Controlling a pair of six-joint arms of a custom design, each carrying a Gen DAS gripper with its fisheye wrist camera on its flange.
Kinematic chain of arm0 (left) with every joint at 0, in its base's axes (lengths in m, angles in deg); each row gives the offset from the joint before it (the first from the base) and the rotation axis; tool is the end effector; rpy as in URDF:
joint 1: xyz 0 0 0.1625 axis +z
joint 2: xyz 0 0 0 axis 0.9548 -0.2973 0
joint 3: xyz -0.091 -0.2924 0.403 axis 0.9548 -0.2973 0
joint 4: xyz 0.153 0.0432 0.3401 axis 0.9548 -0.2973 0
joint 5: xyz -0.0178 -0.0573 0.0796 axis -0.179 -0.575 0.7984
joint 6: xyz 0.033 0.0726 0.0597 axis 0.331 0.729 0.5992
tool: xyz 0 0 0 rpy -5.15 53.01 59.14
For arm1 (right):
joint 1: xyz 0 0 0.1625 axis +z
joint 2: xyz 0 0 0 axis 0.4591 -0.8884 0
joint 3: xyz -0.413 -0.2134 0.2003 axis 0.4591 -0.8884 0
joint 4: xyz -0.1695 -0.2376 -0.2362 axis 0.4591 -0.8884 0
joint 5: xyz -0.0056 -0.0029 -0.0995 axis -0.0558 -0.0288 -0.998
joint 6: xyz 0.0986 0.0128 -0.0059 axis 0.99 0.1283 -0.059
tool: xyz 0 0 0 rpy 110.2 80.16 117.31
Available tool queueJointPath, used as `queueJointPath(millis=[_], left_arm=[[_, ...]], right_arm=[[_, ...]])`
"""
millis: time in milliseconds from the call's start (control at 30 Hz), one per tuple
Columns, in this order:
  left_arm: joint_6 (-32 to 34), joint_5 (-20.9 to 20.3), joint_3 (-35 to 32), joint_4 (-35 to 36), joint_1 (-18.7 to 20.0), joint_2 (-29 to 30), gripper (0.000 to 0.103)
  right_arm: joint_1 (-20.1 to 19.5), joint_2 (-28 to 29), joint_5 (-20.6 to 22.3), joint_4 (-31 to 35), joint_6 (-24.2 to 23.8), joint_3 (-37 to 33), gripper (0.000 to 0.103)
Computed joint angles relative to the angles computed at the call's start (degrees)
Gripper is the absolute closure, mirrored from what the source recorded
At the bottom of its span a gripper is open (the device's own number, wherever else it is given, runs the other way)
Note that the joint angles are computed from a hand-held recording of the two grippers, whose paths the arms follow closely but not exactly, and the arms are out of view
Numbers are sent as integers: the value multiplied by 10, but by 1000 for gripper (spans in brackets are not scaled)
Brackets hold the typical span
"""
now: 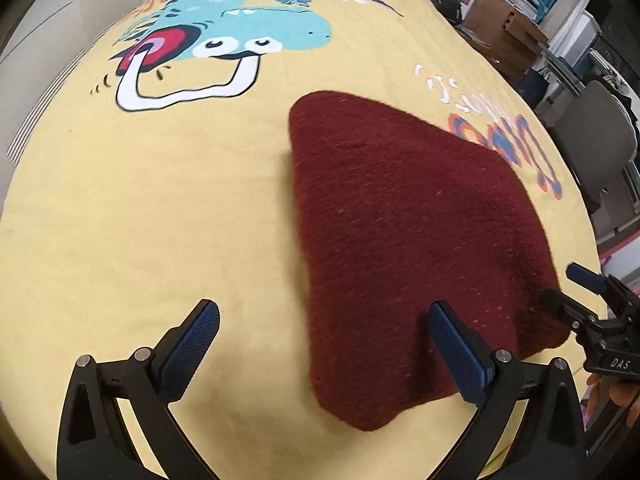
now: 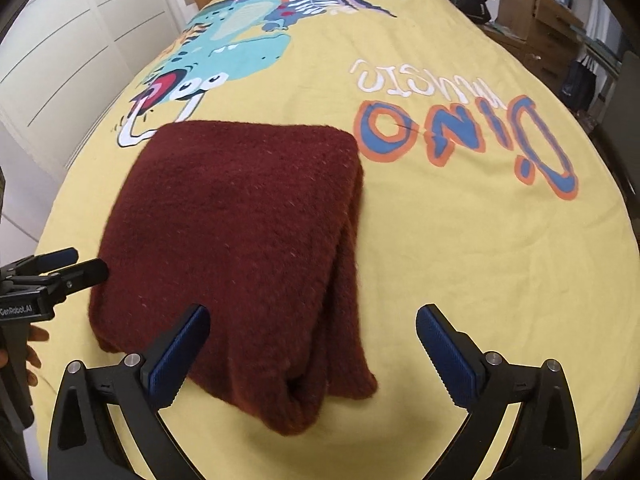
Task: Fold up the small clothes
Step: 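Release the folded sweater and pull both tools back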
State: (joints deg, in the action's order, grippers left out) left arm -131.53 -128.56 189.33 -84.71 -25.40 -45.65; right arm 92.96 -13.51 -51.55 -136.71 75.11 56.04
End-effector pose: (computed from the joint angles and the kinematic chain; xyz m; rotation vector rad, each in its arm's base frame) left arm -0.0456 -0.3512 0.3610 -0.0949 2.4369 -0.6538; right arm 0.3459 -0.4316 0.0458 0.7312 -2.5089 0.3388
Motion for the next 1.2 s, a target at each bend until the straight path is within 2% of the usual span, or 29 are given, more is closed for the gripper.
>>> queueJointPath(millis=[133, 267, 333, 433, 500, 600, 733, 867, 1033, 1100, 1200], left_arm=[[25, 0, 20, -53, 17, 17, 1], [43, 4, 38, -81, 30, 18, 1], [61, 18, 60, -117, 29, 23, 0], [62, 41, 82, -144, 19, 28, 0], [56, 42, 86, -150, 18, 28, 0], [36, 46, 81, -126, 7, 20, 0], [-17, 62, 71, -49, -37, -16, 1], [-109, 73, 47, 88, -88, -64, 1], [-278, 71, -5, 342, -192, -118, 1], [-354, 59, -29, 445, -237, -125, 1], [-452, 26, -57, 564, -309, -135, 1]], right_arm=[[-19, 8, -21, -27, -4, 12, 0], [-46, 16, -7, -72, -11, 35, 0], [-55, 21, 4, -97, -8, 48, 0], [-54, 27, 2, -121, -9, 56, 0], [-50, 24, 0, -120, -2, 57, 0], [-38, 13, -2, -114, 5, 60, 0], [-14, -14, -14, -107, 16, 68, 0], [11, -48, -29, -106, 13, 83, 0], [36, -94, -45, -81, 21, 100, 0], [46, -112, -51, -76, 24, 110, 0], [66, -137, -66, -72, 27, 125, 0]])
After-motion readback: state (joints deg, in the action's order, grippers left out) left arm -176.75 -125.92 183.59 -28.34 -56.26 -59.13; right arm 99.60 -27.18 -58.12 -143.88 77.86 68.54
